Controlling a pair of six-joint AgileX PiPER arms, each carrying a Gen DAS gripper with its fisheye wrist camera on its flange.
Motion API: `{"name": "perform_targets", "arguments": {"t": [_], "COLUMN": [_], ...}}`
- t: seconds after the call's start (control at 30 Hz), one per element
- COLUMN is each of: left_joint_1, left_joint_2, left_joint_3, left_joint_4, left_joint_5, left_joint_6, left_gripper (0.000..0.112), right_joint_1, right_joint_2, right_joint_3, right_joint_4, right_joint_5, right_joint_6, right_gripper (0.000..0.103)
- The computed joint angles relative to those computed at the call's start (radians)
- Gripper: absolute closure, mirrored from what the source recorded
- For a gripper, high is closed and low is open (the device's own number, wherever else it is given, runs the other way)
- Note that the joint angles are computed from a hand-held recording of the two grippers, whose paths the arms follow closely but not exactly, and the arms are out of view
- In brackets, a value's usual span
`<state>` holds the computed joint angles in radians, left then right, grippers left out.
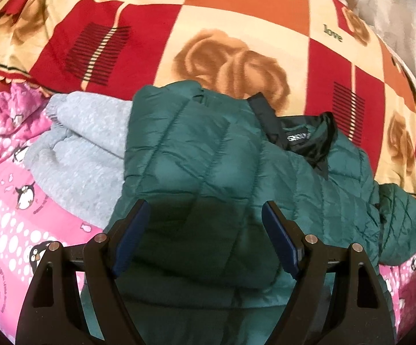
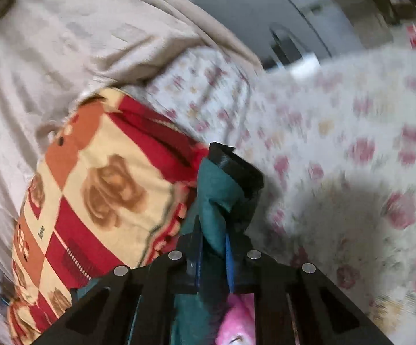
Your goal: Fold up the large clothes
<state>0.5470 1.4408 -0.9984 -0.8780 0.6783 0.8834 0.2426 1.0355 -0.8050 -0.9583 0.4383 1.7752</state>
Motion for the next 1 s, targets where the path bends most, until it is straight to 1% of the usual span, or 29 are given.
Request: {"name": "perform_targets", "arguments": {"t": [0.03,0.1,0.13,0.17,0.23,0.27,0.33,0.37,0.4,0.43,0.47,0.5,0.53,0.57,0.63,0.67,0.73,0.77,0.83,0.87,0.9,0.97,1.0], "left_joint_1": [0.001,-0.006,-0.011,-0.018,-0.030,-0.040,-0.076,-0.087,-0.085,-0.075,-0.064,-0.048,-0.024,0.003,0.060,0.081,0.092,0.084,0.078,0.072,0.069,0.059,0.055], "left_joint_2": [0.007,0.015,0.020,0.024,0.023,0.018,-0.003,-0.011,-0.016,-0.022,-0.024,-0.021,-0.009,0.007,0.054,0.079,0.105,0.107,0.110,0.108,0.103,0.104,0.104], "left_joint_3": [-0.006,-0.014,-0.017,-0.022,-0.024,-0.023,-0.015,-0.014,-0.015,-0.018,-0.019,-0.027,-0.045,-0.064,-0.110,-0.133,-0.153,-0.153,-0.153,-0.149,-0.147,-0.144,-0.142], "left_joint_4": [0.020,0.061,0.087,0.117,0.184,0.236,0.424,0.511,0.558,0.609,0.629,0.644,0.625,0.566,0.415,0.361,0.319,0.309,0.279,0.270,0.261,0.228,0.210], "left_joint_5": [-0.002,-0.007,-0.014,-0.023,-0.053,-0.079,-0.167,-0.197,-0.218,-0.240,-0.251,-0.251,-0.232,-0.202,-0.102,-0.048,0.003,0.013,0.027,0.029,0.036,0.060,0.077], "left_joint_6": [-0.024,-0.067,-0.088,-0.113,-0.177,-0.226,-0.394,-0.474,-0.518,-0.574,-0.601,-0.624,-0.609,-0.554,-0.416,-0.373,-0.348,-0.345,-0.312,-0.300,-0.286,-0.248,-0.229], "left_gripper": [0.032,0.032,0.032,0.032,0.032,0.032,0.032,0.032,0.032,0.032,0.032,0.032,0.031,0.031,0.031,0.031,0.031,0.031,0.031,0.031,0.031,0.031,0.031], "right_joint_1": [0.081,0.263,0.326,0.418,0.551,0.631,0.717,0.774,0.805,0.834,0.859,0.871,0.880,0.881,0.871,0.859,0.844,0.828,0.795,0.782,0.775,0.762,0.757], "right_joint_2": [-0.008,-0.001,0.011,0.029,0.077,0.120,0.194,0.262,0.300,0.349,0.418,0.461,0.534,0.584,0.704,0.786,0.892,0.954,1.049,1.085,1.124,1.196,1.220], "right_joint_3": [-0.028,-0.099,-0.128,-0.166,-0.233,-0.285,-0.367,-0.441,-0.475,-0.522,-0.597,-0.641,-0.722,-0.770,-0.896,-0.982,-1.090,-1.150,-1.224,-1.247,-1.294,-1.392,-1.426], "right_joint_4": [-0.060,-0.134,-0.156,-0.187,-0.218,-0.235,-0.245,-0.246,-0.253,-0.257,-0.248,-0.242,-0.216,-0.193,-0.107,-0.021,0.100,0.198,0.378,0.462,0.535,0.640,0.684], "right_joint_5": [0.100,0.300,0.360,0.433,0.514,0.551,0.584,0.601,0.603,0.587,0.549,0.529,0.484,0.443,0.363,0.313,0.283,0.268,0.242,0.234,0.265,0.354,0.383], "right_joint_6": [0.051,0.092,0.102,0.115,0.131,0.140,0.136,0.114,0.112,0.103,0.071,0.051,-0.001,-0.040,-0.156,-0.256,-0.392,-0.489,-0.643,-0.708,-0.767,-0.846,-0.875], "right_gripper": [0.092,0.092,0.092,0.092,0.092,0.092,0.092,0.092,0.092,0.092,0.092,0.092,0.092,0.092,0.092,0.092,0.092,0.092,0.092,0.092,0.091,0.091,0.090]}}
